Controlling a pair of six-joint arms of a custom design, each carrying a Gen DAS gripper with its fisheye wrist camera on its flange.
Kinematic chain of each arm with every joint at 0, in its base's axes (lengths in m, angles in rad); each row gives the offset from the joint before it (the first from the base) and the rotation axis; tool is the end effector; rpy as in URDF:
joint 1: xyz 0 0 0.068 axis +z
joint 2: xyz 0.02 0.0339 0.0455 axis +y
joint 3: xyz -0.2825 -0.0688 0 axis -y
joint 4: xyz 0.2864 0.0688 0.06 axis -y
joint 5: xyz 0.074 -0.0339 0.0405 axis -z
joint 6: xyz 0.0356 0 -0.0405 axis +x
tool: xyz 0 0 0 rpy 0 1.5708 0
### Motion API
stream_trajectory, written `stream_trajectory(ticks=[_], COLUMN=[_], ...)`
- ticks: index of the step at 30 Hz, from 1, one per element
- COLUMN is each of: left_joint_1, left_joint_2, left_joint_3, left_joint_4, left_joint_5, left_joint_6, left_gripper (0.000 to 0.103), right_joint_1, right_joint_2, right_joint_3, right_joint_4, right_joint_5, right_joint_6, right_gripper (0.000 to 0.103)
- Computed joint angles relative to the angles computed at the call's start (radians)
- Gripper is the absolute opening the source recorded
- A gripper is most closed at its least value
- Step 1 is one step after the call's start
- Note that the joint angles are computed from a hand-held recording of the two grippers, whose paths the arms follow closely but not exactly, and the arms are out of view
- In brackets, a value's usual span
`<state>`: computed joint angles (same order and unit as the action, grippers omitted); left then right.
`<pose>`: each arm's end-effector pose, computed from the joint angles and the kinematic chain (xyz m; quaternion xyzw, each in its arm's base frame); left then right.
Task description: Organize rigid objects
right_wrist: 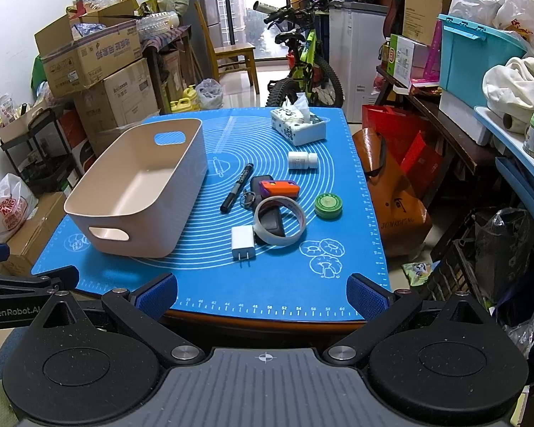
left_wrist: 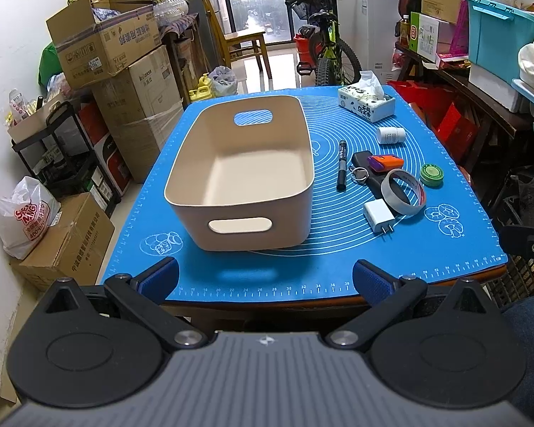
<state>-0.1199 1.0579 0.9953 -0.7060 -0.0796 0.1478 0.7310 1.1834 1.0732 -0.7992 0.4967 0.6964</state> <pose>0.2482 -0.0271 0.3255 0.1074 0.9137 0.0421 0.3896 0.2118 0.1671 0.3201 0.0639 0.9180 0.0303 0.3901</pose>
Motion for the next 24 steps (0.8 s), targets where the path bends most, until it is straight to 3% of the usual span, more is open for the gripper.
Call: stream_trajectory(ticks=[24], left_joint_1=[0.013], left_joint_2=[-0.010], left_joint_3=[-0.002], left_joint_4=[0.003], left_joint_5=[-0.004], left_joint_6=[0.014], left_gripper=[0.102], right_joint_1=[0.003], right_joint_2=[-0.006], right_joint_3=[0.006], right_joint_4=[0.004], right_joint_5=[0.007], right_joint_6=[-0.001], right_gripper=[0.100])
